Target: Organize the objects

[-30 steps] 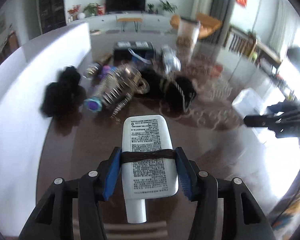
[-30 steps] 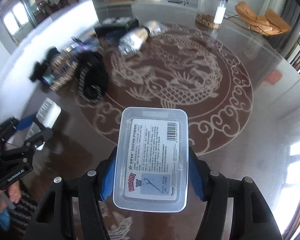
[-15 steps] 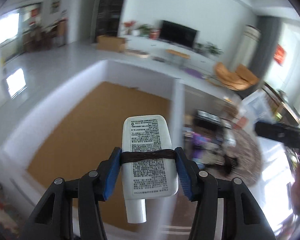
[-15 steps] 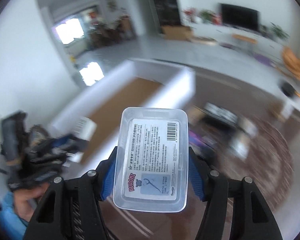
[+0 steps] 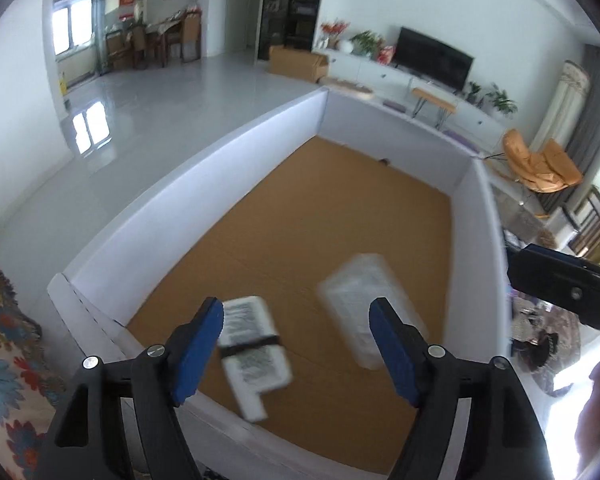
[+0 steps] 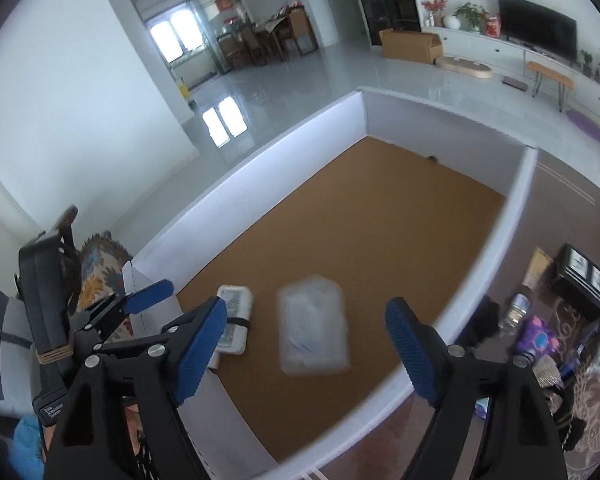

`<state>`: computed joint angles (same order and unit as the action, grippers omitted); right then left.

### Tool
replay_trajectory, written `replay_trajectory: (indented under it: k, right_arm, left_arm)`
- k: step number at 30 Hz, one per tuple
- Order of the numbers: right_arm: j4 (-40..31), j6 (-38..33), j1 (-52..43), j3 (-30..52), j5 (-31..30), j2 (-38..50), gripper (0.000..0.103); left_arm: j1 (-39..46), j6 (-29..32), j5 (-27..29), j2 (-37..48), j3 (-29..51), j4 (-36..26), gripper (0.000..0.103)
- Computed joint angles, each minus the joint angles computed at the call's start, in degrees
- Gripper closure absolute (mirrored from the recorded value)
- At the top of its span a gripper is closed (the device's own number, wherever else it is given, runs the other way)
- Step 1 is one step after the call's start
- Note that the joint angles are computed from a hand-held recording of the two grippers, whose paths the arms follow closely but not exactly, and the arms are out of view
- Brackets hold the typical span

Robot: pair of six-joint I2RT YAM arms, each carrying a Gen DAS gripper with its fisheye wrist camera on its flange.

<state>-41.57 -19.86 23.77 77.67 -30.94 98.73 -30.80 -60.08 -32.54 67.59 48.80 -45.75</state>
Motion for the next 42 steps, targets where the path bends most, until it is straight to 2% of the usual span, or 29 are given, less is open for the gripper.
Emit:
replay_trajectory:
  k: [4, 5, 6, 7, 8, 9, 11, 13, 14, 16, 18, 20, 22, 30, 33, 42]
  right_arm:
    - [2.5, -5.7, -9.1, -5.6, -0.5, -4.0, 0.013]
    - [2.5, -7.6, -11.8, -7.0, -0.7, -5.5, 0.012]
    - [3.8, -10.2, -15.5, -9.0, -0.6, -6.5, 0.009]
    - [6.2, -12.8, -19.9, -11.6, -0.1, -7.3, 0.006]
    - [8.4, -14.4, -23.1, -13.1, 0.2, -7.3, 0.006]
    - [10.7, -16.5, -26.9, -14.9, 0.4, -7.2, 0.006]
    - [17.9, -20.3, -36.0, -19.4, 2.1, -5.5, 0.006]
    - [21.4, -23.6, -43.3, -19.7, 3.3, -1.5, 0.006]
    - [23.8, -24.8, -46.9, -19.7, 5.2, 1.9, 0.006]
    - [24.4, -26.9, -51.9, -18.7, 6.7, 6.3, 0.006]
    - [25.4, -27.3, -55.7, -16.5, 7.8, 11.4, 0.004]
    - [25.1, -26.4, -58.1, -15.0, 5.4, 13.3, 0.002]
    - [25.8, -24.7, -58.1, -14.7, 5.9, 13.5, 0.001]
    - [27.6, -22.1, -55.3, -14.7, 7.0, 14.1, 0.000]
    - [28.0, -22.8, -56.1, -15.4, 6.7, 13.9, 0.000]
    - [27.9, -23.0, -56.2, -15.5, 6.7, 13.8, 0.000]
  left_arm:
    - [-12.7, -4.9, -4.4, 5.5, 7.4, -0.2, 0.029]
    - [-15.4, -4.1, -5.0, 7.7, 9.6, 1.4, 0.027]
    - [-18.6, -3.4, -5.7, 10.5, 12.2, 3.2, 0.025]
    - [-21.2, -3.2, -6.4, 12.8, 14.0, 4.4, 0.017]
    - [-23.7, -2.3, -6.8, 14.9, 15.8, 6.1, 0.010]
    - [-25.6, -1.0, -6.6, 18.4, 17.5, 9.6, 0.007]
    - [-27.5, 0.6, -3.5, 24.7, 19.8, 16.1, 0.005]
    - [-28.9, 0.4, 0.1, 31.7, 22.6, 19.6, 0.005]
    - [-28.6, 0.8, 2.2, 35.4, 24.5, 20.5, 0.005]
    - [-28.3, 1.6, 5.0, 42.3, 28.5, 20.8, 0.005]
    - [-27.6, 3.0, 6.2, 48.4, 33.4, 18.6, 0.005]
    - [-27.8, 4.1, 5.3, 53.1, 38.3, 15.1, 0.005]
    - [-27.2, 5.2, 4.9, 55.5, 40.9, 12.9, 0.005]
    - [-28.4, 1.1, 3.2, 58.6, 42.3, 9.8, 0.005]
    - [-28.8, 0.1, 1.9, 60.6, 45.3, 5.6, 0.001]
    - [-28.7, 0.0, 2.3, 60.3, 44.4, 6.6, 0.000]
